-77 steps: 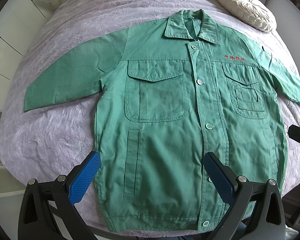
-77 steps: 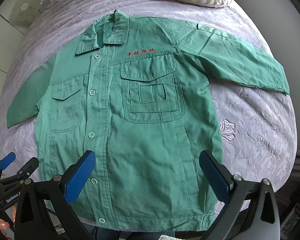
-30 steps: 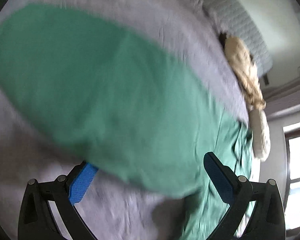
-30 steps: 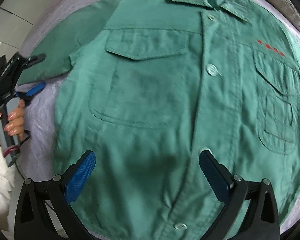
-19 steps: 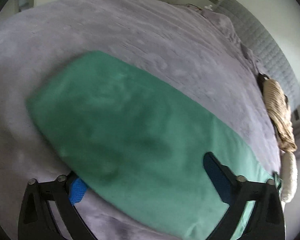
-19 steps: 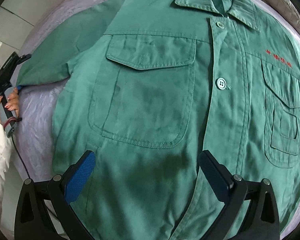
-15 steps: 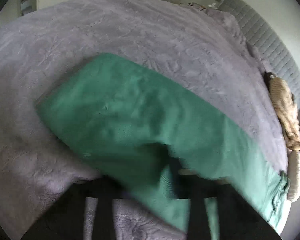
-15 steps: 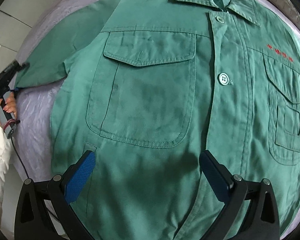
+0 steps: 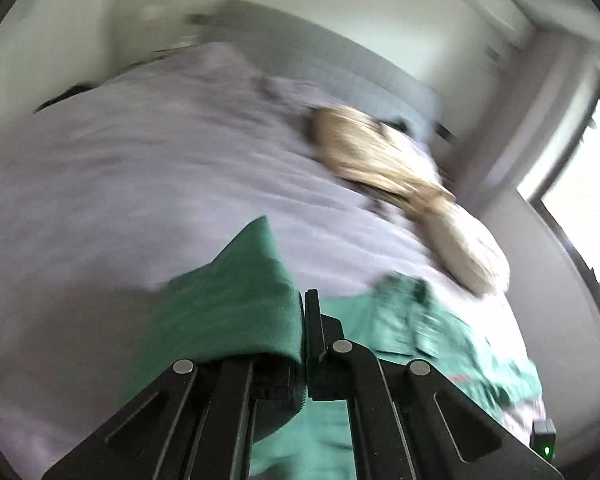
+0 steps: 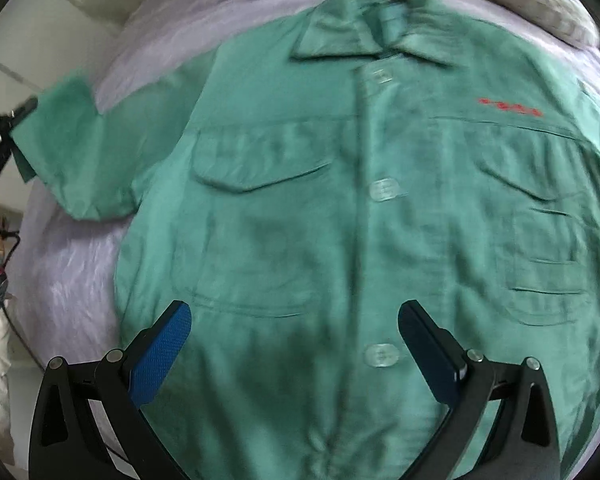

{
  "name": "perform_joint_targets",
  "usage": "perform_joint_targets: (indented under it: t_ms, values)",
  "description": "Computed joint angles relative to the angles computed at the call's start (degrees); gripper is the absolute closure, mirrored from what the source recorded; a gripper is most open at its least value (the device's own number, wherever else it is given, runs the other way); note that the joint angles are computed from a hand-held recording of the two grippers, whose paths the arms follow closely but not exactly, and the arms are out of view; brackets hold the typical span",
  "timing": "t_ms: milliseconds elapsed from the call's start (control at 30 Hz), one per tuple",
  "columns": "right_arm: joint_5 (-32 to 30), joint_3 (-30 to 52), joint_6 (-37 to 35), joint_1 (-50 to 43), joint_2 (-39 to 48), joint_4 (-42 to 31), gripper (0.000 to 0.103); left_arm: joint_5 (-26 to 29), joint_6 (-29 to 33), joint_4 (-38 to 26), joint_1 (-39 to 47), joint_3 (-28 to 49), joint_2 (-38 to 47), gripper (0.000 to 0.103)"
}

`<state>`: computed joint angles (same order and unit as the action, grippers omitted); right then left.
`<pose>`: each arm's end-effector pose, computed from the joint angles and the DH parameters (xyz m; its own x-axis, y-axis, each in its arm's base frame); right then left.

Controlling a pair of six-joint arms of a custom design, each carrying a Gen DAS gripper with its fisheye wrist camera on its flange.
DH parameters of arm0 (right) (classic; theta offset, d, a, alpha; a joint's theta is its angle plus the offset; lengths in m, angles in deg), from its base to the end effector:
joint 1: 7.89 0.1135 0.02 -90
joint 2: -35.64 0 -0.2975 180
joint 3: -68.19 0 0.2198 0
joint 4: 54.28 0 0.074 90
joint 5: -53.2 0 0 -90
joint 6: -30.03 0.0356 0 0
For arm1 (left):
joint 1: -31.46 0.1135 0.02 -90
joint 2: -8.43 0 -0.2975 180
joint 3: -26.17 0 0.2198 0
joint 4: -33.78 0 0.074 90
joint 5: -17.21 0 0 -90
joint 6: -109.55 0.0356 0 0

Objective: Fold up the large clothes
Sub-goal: 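Fold the held side and sleeve over the jacket body, open left tool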

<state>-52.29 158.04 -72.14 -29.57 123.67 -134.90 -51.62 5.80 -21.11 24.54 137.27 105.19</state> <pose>0.2363 -0.0837 0.3116 -0.9560 0.1614 -0.2451 0.1087 0.9705 0.2151 0.3453 -0.0549 0.3937 -0.7183 -0.1361 -0.6823 0.2203 0.8857 -0.4087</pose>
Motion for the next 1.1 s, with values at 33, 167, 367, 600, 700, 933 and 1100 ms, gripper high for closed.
perform_joint_targets:
  t_ms: [33, 167, 367, 600, 700, 933, 1100]
  values:
    - [-0.74, 0.8, -1.31, -3.03, 0.38, 0.1, 0.0, -2.14, -0.33, -0.18, -4.35, 1.58, 1.0, 0.099]
    - [-2.32, 4.58, -5.92, -13.95, 3.16, -0.89, 0.0, -12.65, -0.45, -3.55, -21.47, 10.56, 11.5, 0.099]
    - [-1.08, 6.09, -12.34, -23.71, 8.4, 0.32, 0.0, -28.34, 2.14, -8.06, -35.69, 14.73, 24.49, 0.098]
    - [-0.79, 10.44, -14.55, -27.82, 12.04, 0.21, 0.0, -36.0, 5.36, -1.31, -41.98, 0.73, 15.43, 0.003]
    - [-0.94, 12.56, -13.46, -25.76, 12.51, 0.58, 0.0, -39.55, 5.18, -1.66, -42.72, -4.94, 8.05, 0.003]
    - [-1.21, 12.27, -12.38, -6.46, 9.78, 7.6, 0.0, -48.86, -1.2, -5.17, -31.04, -18.62, -3.0, 0.003]
    - [2.78, 9.28, -9.55, 9.12, 10.9, 16.54, 0.0, -48.45, -4.05, -2.43, -24.63, -22.96, -2.16, 0.003]
